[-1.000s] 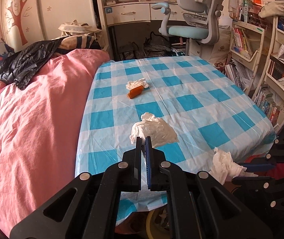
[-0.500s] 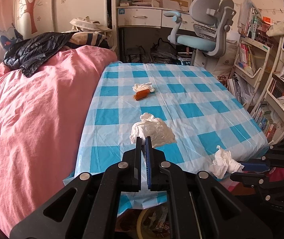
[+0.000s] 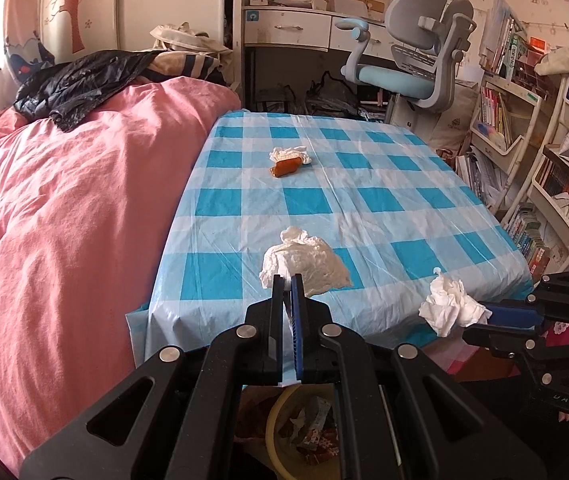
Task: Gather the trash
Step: 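Carry both white tissues over the yellow bucket with both tools, then open the left tool then the right tool over the bucket to drop tissues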
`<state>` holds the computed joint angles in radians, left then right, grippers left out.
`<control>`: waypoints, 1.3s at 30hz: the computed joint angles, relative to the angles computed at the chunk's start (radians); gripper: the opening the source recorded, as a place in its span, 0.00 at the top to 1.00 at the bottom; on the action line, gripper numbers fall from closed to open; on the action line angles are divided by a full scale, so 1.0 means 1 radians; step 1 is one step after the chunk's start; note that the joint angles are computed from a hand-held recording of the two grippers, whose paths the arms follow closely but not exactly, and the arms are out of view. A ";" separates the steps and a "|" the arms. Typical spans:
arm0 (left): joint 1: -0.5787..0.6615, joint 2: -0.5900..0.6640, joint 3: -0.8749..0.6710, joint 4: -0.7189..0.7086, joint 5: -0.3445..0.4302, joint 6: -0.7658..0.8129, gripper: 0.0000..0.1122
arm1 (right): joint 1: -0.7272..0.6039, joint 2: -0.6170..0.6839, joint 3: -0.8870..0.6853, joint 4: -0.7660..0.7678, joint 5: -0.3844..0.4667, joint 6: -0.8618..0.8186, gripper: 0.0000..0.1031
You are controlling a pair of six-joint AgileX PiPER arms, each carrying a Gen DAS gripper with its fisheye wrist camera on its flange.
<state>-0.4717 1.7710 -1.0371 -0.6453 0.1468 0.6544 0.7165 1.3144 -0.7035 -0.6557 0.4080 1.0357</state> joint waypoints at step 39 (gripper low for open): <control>-0.107 -0.048 0.202 0.349 -0.013 -0.339 0.78 | 0.144 -0.023 0.097 -0.177 0.039 0.338 0.82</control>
<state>-0.5785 1.7234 -0.8347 -0.2963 0.1340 0.3158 0.8606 1.2912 -0.6065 -0.8327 0.4472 1.3736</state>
